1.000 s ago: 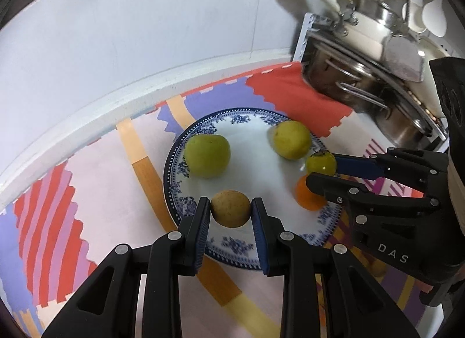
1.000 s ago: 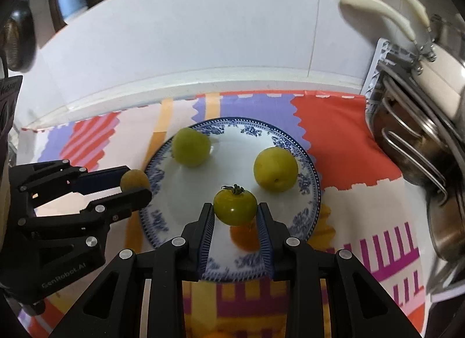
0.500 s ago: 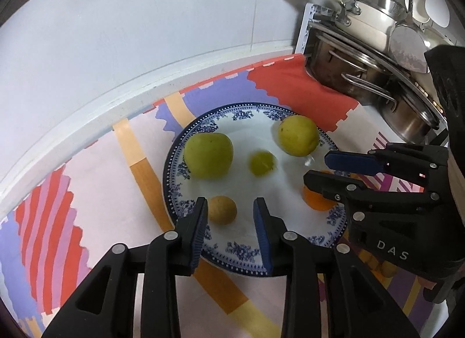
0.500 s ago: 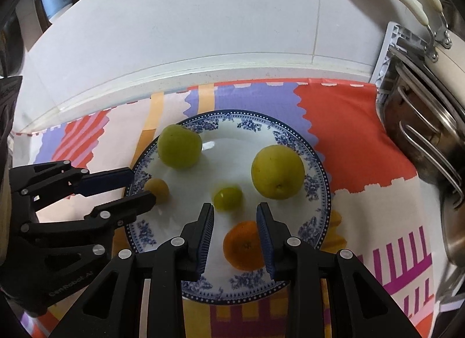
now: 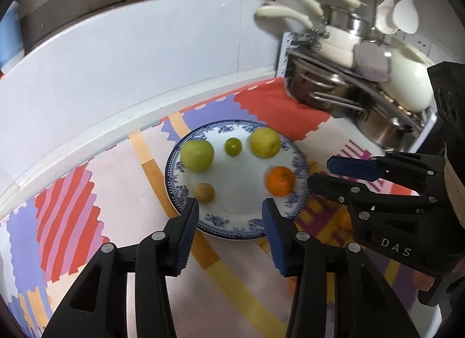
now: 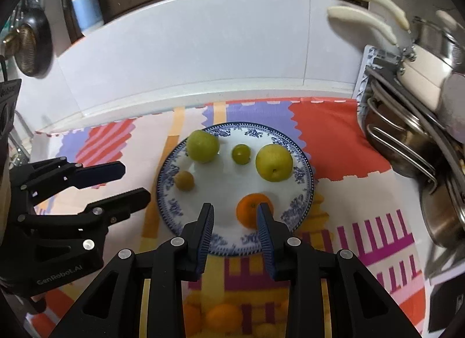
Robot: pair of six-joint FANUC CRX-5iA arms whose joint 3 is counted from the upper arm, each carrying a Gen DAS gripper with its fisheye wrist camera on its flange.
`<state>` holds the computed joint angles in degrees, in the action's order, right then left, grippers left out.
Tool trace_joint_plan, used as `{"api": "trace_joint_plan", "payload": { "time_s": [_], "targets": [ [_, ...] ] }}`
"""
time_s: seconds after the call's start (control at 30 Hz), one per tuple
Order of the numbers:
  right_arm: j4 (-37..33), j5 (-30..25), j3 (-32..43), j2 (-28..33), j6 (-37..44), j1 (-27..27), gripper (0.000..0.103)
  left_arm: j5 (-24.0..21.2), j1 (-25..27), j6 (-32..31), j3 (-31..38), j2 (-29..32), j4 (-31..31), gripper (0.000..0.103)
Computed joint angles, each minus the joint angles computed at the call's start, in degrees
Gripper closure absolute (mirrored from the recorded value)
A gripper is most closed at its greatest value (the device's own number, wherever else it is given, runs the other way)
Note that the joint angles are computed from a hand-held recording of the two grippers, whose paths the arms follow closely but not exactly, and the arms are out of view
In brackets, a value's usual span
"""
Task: Organize fruits
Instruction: 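Withdraw both grippers from the plate toward the remaining fruits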
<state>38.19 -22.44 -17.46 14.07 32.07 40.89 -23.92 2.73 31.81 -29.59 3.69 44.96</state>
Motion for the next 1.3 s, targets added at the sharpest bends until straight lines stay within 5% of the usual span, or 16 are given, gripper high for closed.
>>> {"api": "trace_joint_plan", "payload": {
  "time_s": [0.23, 0.47, 0.73, 1.3],
  "targets": [
    [20.45, 1.19, -10.8, -7.31, -20.13, -0.41, 0.061, 5.47, -2.91, -7.48, -7.04, -6.97, 7.19, 0.037],
    [31.29, -1.84, -17.46, -12.47, -32.72, -0.18, 0.053, 9.88, -6.18, -13.35, -12.1, -10.88, 12.2, 0.031],
    [23.43, -4.19, -20.31, -13.62, -29.35, 2.99, 0.053, 7.41, -5.39, -8.12, -12.64, -10.57, 2.87, 0.03],
    [5.41, -2.24, -17.42, -8.56, -14.37, 4.13, 0.053, 0.56, -4.76, -13.09, -11.47, -2.82, 4.59, 0.03]
  ]
}}
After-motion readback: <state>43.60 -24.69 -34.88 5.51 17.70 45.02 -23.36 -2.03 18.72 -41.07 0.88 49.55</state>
